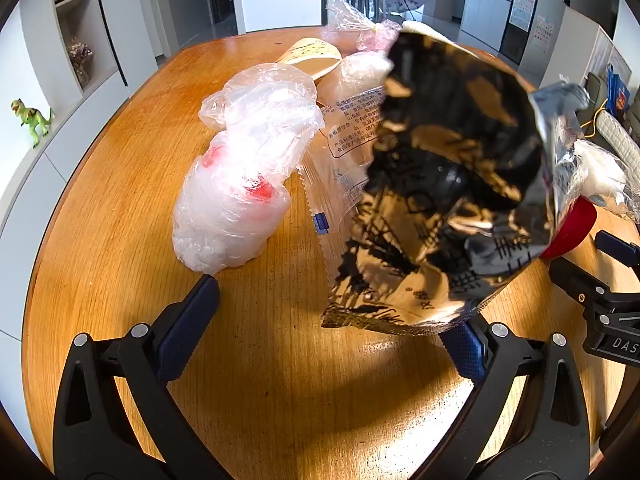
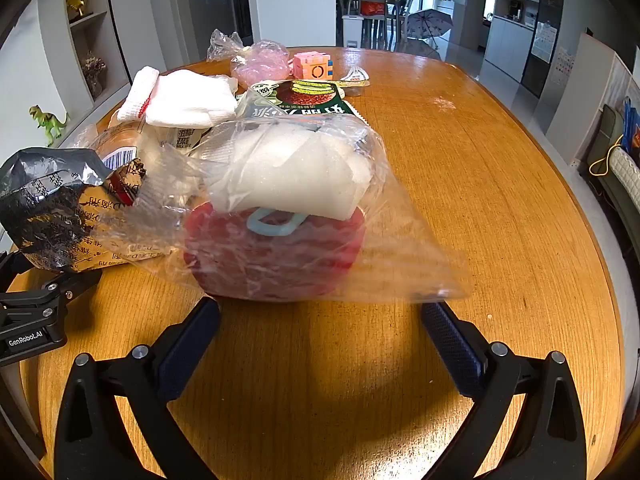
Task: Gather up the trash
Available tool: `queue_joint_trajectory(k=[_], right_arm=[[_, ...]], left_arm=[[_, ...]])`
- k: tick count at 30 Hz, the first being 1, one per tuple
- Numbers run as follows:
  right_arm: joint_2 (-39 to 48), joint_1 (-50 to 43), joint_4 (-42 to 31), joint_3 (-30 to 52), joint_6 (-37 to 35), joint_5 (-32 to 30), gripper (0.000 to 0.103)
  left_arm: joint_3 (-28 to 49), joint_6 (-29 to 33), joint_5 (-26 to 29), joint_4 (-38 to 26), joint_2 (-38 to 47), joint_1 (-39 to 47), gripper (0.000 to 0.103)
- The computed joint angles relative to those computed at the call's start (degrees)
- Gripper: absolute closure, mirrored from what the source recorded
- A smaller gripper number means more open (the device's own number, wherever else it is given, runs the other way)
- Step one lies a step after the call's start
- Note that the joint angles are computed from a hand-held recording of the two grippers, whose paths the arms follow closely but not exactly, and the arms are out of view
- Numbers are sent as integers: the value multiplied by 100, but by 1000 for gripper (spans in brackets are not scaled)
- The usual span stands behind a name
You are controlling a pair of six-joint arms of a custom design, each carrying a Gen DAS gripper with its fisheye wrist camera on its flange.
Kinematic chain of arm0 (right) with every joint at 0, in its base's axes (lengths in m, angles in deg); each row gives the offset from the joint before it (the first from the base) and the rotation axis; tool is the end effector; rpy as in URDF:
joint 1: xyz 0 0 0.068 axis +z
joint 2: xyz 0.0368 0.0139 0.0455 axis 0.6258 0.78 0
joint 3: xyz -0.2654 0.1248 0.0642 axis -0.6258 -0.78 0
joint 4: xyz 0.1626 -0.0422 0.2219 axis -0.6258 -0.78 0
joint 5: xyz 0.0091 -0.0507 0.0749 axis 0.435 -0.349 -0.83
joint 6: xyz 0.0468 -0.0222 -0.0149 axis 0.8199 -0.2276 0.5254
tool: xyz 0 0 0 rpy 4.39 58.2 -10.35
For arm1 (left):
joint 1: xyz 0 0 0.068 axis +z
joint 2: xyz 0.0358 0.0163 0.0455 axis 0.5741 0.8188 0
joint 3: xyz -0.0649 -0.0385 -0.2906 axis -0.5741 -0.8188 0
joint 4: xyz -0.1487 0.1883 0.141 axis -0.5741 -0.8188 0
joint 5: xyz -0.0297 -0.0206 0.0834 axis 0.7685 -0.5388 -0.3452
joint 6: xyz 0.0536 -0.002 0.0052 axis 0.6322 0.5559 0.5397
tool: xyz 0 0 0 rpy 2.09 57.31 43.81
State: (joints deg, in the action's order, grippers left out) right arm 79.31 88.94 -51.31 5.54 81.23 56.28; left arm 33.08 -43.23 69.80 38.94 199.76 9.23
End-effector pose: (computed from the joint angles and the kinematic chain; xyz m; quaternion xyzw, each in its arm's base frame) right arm 0.1980 0.2047 0.2179 0.3713 0.8735 -0.0991 0.2988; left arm 0.4112 -0.2089 0.2004 0.4331 0.8497 -0.1292 0.2718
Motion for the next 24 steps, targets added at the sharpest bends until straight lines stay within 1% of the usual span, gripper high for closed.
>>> queue_joint_trajectory(k=[24], right_arm=[[9,1,-34,12,2,2,2]], left_arm=[[4,-7,17,-5,3,3,6]])
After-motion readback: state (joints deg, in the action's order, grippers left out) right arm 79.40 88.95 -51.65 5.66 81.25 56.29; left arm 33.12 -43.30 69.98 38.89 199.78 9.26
